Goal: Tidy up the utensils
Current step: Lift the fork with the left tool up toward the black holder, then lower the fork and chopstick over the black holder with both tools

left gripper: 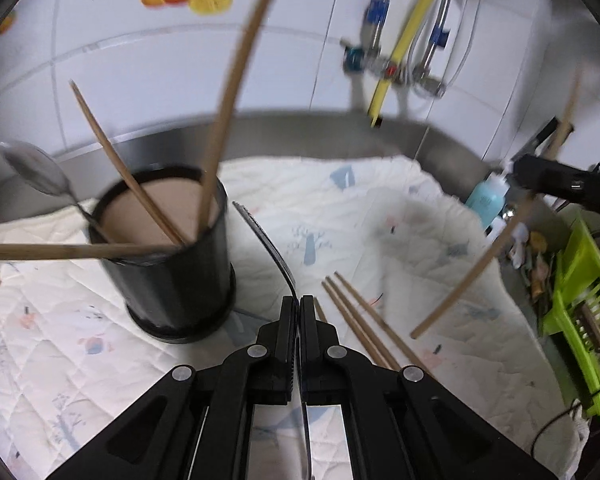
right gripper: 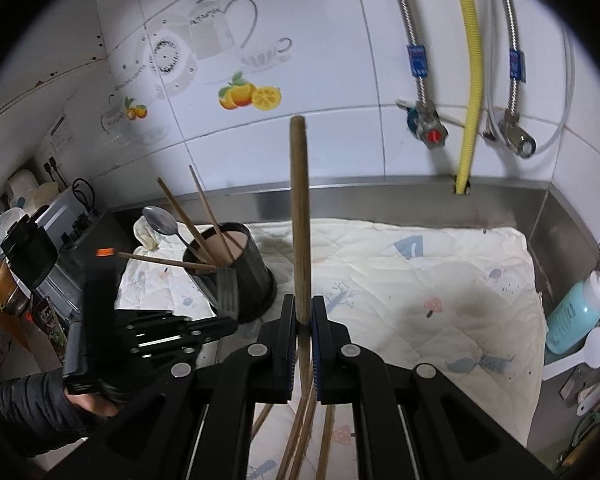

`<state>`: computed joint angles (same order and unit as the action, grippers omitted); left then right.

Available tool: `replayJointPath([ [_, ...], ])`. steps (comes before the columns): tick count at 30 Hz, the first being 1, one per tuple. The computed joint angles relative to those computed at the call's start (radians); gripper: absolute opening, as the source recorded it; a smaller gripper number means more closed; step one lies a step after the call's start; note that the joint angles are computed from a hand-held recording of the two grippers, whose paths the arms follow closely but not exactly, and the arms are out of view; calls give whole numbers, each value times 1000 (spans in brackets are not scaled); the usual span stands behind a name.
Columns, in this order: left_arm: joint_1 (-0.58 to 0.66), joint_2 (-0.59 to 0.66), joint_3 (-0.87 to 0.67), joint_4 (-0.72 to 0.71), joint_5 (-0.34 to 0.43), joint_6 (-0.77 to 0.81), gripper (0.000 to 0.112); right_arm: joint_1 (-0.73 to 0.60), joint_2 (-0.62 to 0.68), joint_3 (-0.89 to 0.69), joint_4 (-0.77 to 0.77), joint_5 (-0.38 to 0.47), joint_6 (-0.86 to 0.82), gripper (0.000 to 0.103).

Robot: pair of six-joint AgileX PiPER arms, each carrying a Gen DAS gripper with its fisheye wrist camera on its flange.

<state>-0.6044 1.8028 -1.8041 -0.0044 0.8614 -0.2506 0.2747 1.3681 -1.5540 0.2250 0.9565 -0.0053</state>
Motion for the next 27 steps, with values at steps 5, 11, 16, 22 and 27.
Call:
replayJointPath([
  [5, 0, -98, 45, 25, -14, -25, 0, 34, 21, -61, -25, 20, 17, 9],
  [11, 18, -166, 19, 52, 16, -30, 0, 86, 76, -189, -59, 56, 35, 9],
  [16, 57, -181, -64, 32, 63, -9, 0, 117, 144, -319, -80, 91, 47, 9],
  [22, 111, -168, -194, 14, 108, 17, 0, 159, 282, -574, -94, 150, 58, 9],
  [27, 153, -98, -388, 7, 178, 43, 0, 189, 446, -859, -118, 239, 55, 9],
])
